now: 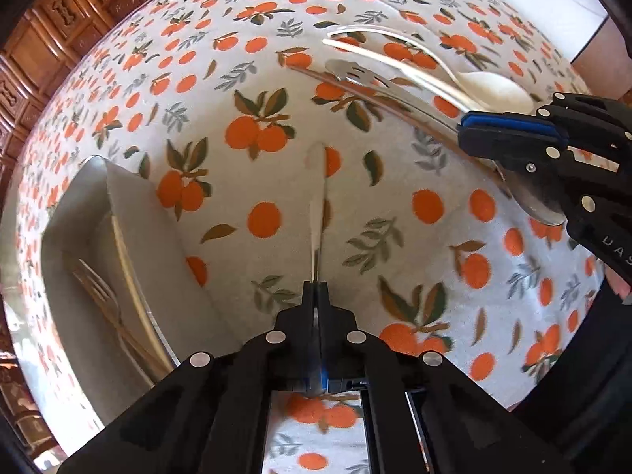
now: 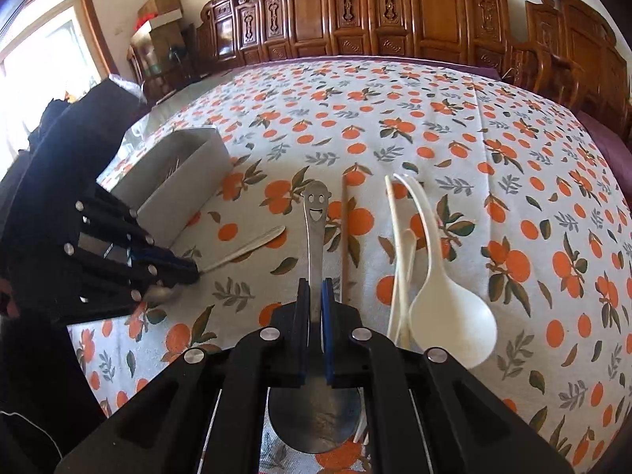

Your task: Organize utensils

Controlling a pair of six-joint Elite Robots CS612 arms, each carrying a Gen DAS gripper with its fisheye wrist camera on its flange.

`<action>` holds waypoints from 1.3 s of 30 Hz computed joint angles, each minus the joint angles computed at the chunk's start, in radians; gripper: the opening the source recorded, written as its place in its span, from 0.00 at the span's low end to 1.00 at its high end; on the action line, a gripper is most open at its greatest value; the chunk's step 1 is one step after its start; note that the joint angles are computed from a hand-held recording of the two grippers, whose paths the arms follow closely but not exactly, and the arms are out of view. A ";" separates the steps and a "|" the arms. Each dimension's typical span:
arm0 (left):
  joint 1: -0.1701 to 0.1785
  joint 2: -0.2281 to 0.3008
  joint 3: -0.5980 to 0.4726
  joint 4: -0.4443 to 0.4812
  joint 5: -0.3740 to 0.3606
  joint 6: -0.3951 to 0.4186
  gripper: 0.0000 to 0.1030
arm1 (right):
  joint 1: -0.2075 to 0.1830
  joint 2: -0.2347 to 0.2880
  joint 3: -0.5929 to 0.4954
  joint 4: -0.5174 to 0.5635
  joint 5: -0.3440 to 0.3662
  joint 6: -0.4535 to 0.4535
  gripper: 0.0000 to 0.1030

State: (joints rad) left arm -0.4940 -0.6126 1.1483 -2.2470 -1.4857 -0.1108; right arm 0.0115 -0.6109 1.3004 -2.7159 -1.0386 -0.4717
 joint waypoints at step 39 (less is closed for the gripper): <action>-0.031 -0.022 0.024 0.018 0.028 0.019 0.41 | -0.007 0.003 -0.004 0.001 0.018 0.019 0.07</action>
State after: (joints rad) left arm -0.5248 -0.6343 1.1721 -2.2289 -1.4573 -0.0921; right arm 0.0043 -0.6082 1.2968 -2.7145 -1.0206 -0.4529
